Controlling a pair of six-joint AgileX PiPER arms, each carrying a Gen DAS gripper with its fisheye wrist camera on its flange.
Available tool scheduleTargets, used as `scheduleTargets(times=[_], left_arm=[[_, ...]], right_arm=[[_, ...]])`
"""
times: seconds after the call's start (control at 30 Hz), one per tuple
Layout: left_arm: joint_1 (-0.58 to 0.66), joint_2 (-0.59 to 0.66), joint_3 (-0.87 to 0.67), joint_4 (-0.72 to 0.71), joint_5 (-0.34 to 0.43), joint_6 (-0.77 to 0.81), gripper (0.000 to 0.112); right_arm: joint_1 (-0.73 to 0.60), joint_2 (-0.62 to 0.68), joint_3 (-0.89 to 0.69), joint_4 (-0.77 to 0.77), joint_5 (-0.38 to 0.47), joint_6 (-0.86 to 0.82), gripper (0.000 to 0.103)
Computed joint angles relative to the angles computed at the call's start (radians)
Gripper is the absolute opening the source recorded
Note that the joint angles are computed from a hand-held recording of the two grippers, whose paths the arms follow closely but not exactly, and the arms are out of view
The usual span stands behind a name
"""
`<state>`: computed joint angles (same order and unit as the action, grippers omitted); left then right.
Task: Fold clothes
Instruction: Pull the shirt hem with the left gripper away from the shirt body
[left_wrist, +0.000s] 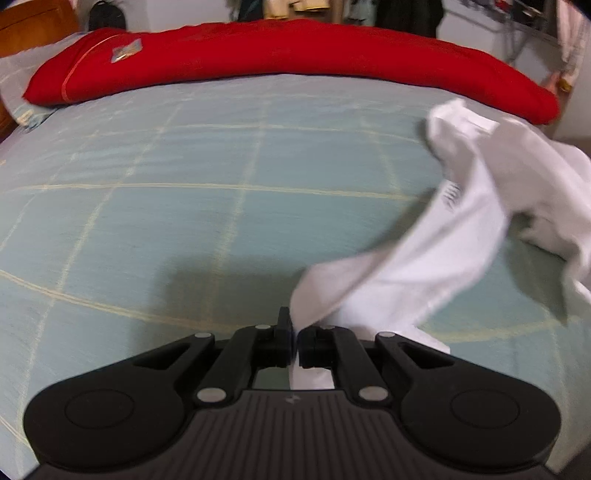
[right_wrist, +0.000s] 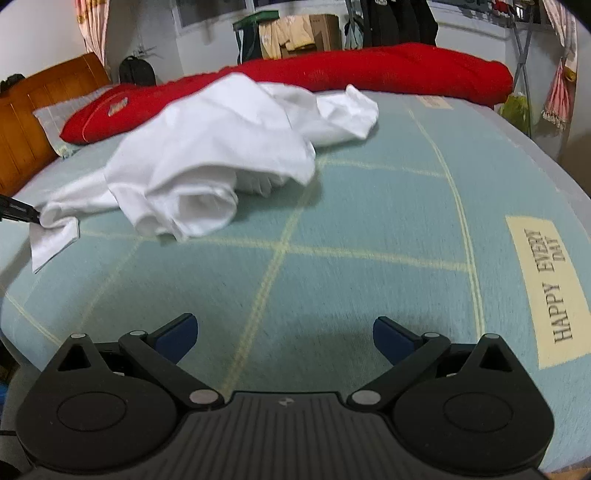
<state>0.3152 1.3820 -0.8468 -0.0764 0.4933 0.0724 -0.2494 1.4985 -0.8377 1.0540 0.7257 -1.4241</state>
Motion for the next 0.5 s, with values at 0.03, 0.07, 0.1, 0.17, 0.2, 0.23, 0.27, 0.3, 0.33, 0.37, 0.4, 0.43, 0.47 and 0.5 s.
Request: scheduleTargets(times=[0.03, 0.07, 0.1, 0.17, 0.2, 0.23, 0.27, 0.3, 0.33, 0.37, 0.4, 0.43, 0.47, 0.5], left_arm=[[0.016, 0.021, -0.019, 0.008, 0.006, 0.004, 0.004], [0.028, 0.042, -0.038, 0.036, 0.009, -0.012, 0.004], [0.037, 0.058, -0.054, 0.061, 0.013, -0.026, 0.004], [0.071, 0.096, -0.086, 0.064, 0.020, -0.007, 0.004], [0.077, 0.112, -0.100, 0.071, 0.022, -0.013, 0.004], [0.087, 0.129, -0.119, 0.084, 0.027, -0.021, 0.004], [0.104, 0.142, -0.132, 0.086, 0.030, -0.011, 0.004], [0.122, 0.154, -0.146, 0.087, 0.033, -0.001, 0.004], [0.139, 0.167, -0.160, 0.090, 0.036, 0.008, 0.005], [0.161, 0.181, -0.180, 0.069, 0.043, 0.033, 0.005], [0.176, 0.193, -0.197, 0.070, 0.047, 0.034, 0.005], [0.187, 0.209, -0.217, 0.082, 0.047, 0.027, 0.005], [0.196, 0.224, -0.238, 0.107, 0.049, 0.007, 0.005], [0.204, 0.240, -0.261, 0.132, 0.051, -0.013, 0.005]], right_arm=[[0.009, -0.007, -0.001, -0.005, -0.007, 0.007, 0.103], [0.018, -0.014, -0.002, -0.011, -0.013, 0.014, 0.103], [0.027, -0.021, -0.003, -0.017, -0.020, 0.021, 0.103], [0.043, -0.029, -0.003, -0.028, -0.033, 0.033, 0.103], [0.051, -0.033, -0.003, -0.033, -0.039, 0.039, 0.103], [0.054, -0.034, -0.003, -0.033, -0.045, 0.038, 0.103], [0.062, -0.033, -0.007, -0.043, -0.054, 0.050, 0.103], [0.069, -0.032, -0.012, -0.053, -0.062, 0.062, 0.103], [0.075, -0.031, -0.015, -0.059, -0.071, 0.073, 0.103], [0.081, -0.029, -0.019, -0.066, -0.080, 0.084, 0.103], [0.091, -0.025, -0.023, -0.077, -0.090, 0.099, 0.103], [0.101, -0.021, -0.028, -0.087, -0.100, 0.115, 0.103], [0.110, -0.017, -0.033, -0.099, -0.109, 0.131, 0.103], [0.119, -0.014, -0.038, -0.110, -0.118, 0.148, 0.103]])
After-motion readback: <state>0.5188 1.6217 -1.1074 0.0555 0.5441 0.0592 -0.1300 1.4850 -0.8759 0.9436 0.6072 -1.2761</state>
